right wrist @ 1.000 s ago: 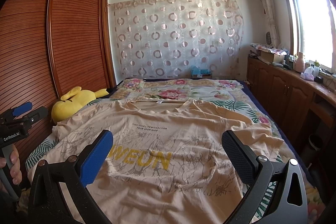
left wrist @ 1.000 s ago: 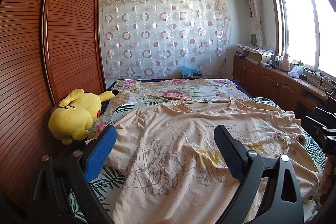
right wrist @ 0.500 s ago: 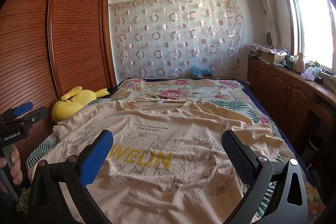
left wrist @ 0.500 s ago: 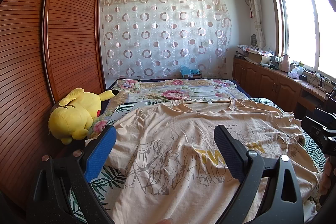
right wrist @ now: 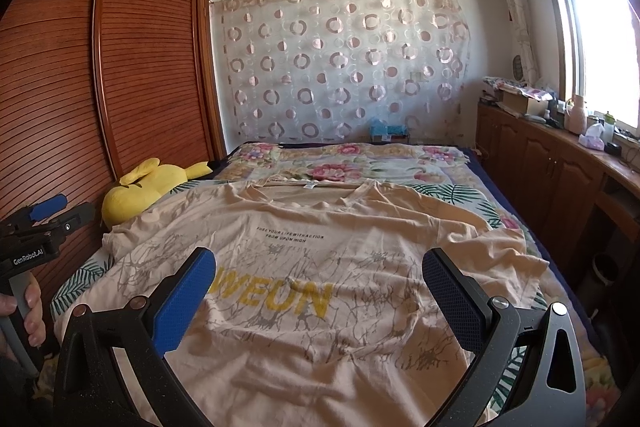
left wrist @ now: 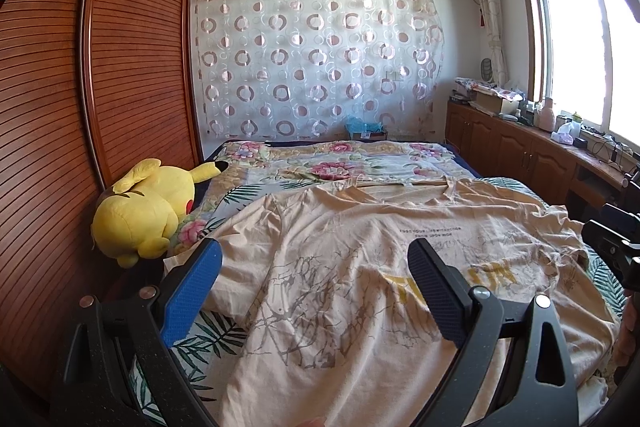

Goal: Fold small clothes
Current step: 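Move the left tool to the shirt's sleeve edge and close on it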

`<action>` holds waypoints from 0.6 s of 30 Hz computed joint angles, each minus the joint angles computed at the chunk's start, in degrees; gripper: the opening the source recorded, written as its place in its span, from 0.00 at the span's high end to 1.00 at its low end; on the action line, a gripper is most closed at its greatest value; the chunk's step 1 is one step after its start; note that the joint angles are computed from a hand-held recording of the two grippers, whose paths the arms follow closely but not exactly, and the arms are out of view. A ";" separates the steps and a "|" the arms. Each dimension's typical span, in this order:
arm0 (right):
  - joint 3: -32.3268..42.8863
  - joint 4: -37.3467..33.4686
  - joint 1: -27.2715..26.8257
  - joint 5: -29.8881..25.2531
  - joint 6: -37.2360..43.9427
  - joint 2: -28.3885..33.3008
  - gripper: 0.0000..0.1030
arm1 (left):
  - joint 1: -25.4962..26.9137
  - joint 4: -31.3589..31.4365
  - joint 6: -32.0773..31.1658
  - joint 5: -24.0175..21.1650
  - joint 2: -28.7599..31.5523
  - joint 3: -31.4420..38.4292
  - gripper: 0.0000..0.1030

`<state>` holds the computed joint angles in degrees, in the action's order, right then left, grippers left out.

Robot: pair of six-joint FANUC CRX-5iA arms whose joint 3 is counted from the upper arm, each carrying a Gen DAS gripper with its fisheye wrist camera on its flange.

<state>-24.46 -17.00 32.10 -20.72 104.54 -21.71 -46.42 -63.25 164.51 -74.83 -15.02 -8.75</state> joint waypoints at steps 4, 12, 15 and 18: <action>2.73 -4.14 -1.01 -3.47 5.64 2.12 0.00 | 2.84 1.61 -0.98 0.93 -1.00 -1.45 0.08; 7.65 -7.46 -2.36 -9.99 12.18 6.76 0.00 | 8.13 4.81 -4.50 2.85 -2.82 -4.17 0.08; 8.91 -7.53 -2.39 -11.32 13.08 7.86 0.00 | 10.63 6.38 -6.26 4.21 -4.00 -5.51 0.08; 10.85 -8.71 -2.75 -13.65 14.76 9.52 0.00 | 13.89 8.50 -8.71 6.37 -5.34 -7.00 0.08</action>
<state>-13.61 -25.70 29.35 -34.36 119.30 -12.19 -32.52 -54.76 155.80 -68.46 -20.36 -15.75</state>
